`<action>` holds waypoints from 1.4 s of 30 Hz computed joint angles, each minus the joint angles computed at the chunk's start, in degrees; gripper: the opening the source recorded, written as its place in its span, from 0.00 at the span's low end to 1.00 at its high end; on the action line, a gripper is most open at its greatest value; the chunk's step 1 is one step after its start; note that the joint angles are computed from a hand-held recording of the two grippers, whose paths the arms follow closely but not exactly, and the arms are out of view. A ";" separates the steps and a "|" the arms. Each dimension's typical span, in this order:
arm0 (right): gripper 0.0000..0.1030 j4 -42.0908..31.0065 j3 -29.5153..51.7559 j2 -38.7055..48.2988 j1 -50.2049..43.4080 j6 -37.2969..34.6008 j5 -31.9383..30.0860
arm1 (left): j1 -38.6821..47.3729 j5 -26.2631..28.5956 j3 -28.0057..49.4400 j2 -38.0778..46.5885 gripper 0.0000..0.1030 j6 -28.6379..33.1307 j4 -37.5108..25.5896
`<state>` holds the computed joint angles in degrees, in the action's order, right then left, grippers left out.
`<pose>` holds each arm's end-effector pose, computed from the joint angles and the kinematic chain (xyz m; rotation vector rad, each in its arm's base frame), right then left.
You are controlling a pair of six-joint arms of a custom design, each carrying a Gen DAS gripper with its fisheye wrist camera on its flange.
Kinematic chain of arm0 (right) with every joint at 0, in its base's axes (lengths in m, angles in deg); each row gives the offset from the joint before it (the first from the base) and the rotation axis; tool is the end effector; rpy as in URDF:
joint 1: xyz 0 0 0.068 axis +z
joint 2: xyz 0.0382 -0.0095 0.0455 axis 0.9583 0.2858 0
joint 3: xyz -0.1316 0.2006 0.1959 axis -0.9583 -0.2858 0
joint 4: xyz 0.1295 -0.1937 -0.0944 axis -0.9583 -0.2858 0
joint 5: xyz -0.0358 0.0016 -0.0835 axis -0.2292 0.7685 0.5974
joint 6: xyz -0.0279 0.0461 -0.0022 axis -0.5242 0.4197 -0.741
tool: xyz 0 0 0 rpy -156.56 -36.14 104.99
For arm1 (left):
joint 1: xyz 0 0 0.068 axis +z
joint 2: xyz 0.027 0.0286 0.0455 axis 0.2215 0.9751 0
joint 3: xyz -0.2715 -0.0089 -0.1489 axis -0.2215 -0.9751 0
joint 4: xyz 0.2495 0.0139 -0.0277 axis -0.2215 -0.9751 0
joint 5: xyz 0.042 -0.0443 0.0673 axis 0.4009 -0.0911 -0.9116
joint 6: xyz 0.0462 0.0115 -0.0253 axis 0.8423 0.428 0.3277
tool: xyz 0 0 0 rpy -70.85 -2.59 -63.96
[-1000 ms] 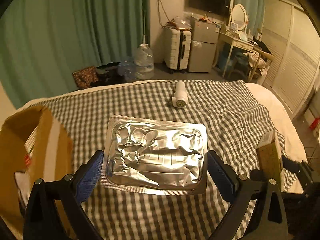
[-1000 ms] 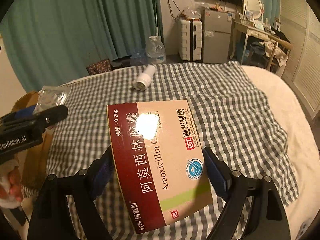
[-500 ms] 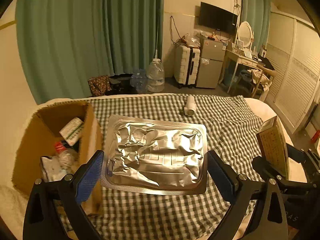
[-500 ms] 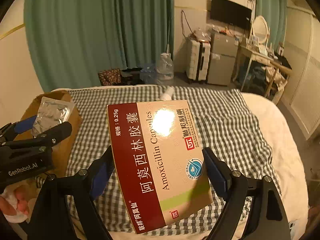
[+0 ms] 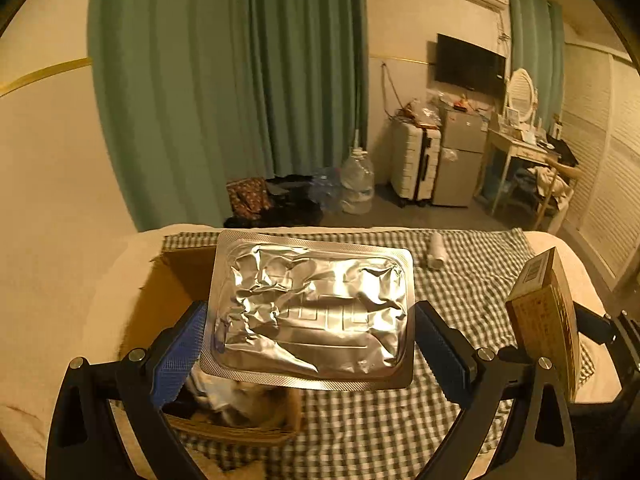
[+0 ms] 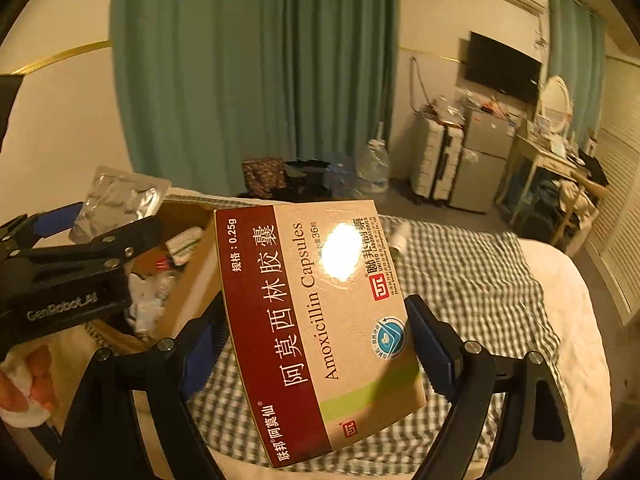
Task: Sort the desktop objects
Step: 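Carry the blister pack and Amoxicillin box over the cardboard box with both grippers, then open both grippers to drop the blister pack and Amoxicillin box into the box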
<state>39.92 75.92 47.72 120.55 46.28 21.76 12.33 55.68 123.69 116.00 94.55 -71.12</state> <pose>0.2242 0.2053 0.3524 0.2641 2.2171 -0.1503 0.3265 -0.0140 0.3516 0.5066 2.1617 -0.2056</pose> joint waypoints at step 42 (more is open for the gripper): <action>0.82 3.49 37.69 38.12 -1.82 -11.01 -15.36 | 20.24 5.18 15.80 29.35 1.00 8.29 -0.29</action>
<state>43.41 113.61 85.84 118.73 35.27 6.40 32.57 60.87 139.50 145.35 102.83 -71.41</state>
